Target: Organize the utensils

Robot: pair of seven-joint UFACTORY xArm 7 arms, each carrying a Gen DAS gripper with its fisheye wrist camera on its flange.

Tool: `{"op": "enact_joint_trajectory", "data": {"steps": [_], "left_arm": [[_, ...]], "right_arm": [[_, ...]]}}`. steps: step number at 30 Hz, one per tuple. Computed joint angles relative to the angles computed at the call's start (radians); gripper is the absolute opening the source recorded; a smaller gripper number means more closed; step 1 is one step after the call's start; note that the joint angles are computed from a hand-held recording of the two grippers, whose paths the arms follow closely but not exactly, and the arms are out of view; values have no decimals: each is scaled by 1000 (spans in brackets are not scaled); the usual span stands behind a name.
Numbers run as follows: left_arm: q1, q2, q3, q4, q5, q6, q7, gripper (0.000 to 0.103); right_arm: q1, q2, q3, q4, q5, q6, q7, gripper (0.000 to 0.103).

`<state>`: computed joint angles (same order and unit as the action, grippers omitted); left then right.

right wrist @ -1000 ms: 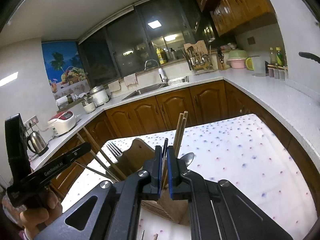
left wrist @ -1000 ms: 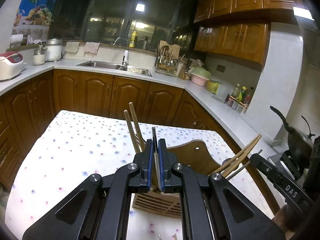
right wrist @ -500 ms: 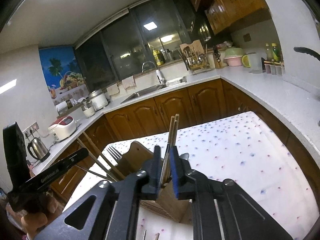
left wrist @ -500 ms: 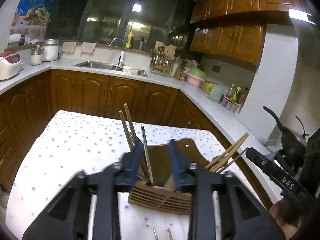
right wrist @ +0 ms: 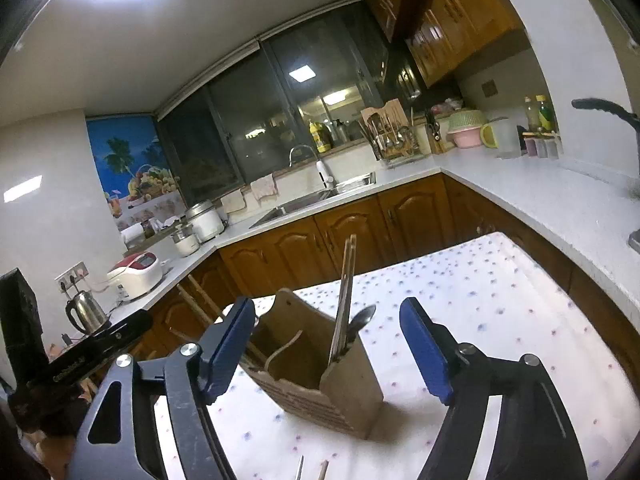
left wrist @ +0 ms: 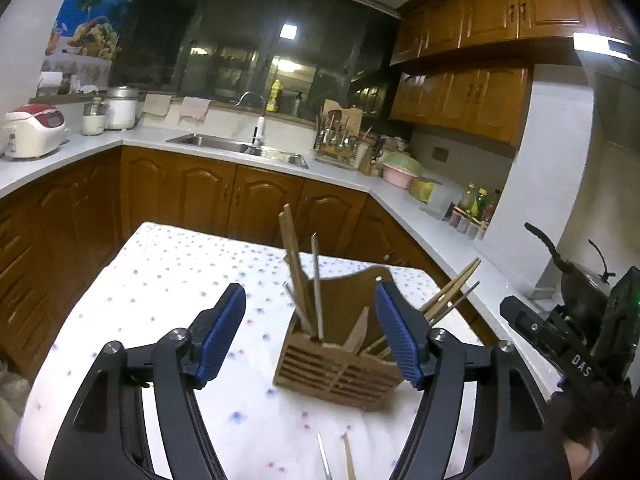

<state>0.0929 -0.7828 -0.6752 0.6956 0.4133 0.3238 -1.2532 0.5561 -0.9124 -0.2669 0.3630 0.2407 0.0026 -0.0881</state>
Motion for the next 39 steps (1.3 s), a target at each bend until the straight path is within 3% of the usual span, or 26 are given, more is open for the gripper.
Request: {"op": "enact_joint_trajectory", "data": {"steps": [13,18,20,22,39], "left_arm": [[-90,-89,26,-74,-42,62,-34,78],[-118,-146,28,-98,-49,88,-39,87],[-128,-181,23,-105,-51,110,-43,97],[-131,-218,13,-110,-52,131,-51,102],[-220,-378,-55,-124,-80,359,-42,103]], "right_arm": [[-65,-114,56,-67,5,78,28,84],[-71,-164,70,-84,8,109,36,95],[-80,-196,85,-93,6,123,38,102],[-97,-229,104,-101,-3,136,37,102],[-146,-531,212,-194,-71,232,46,103]]}}
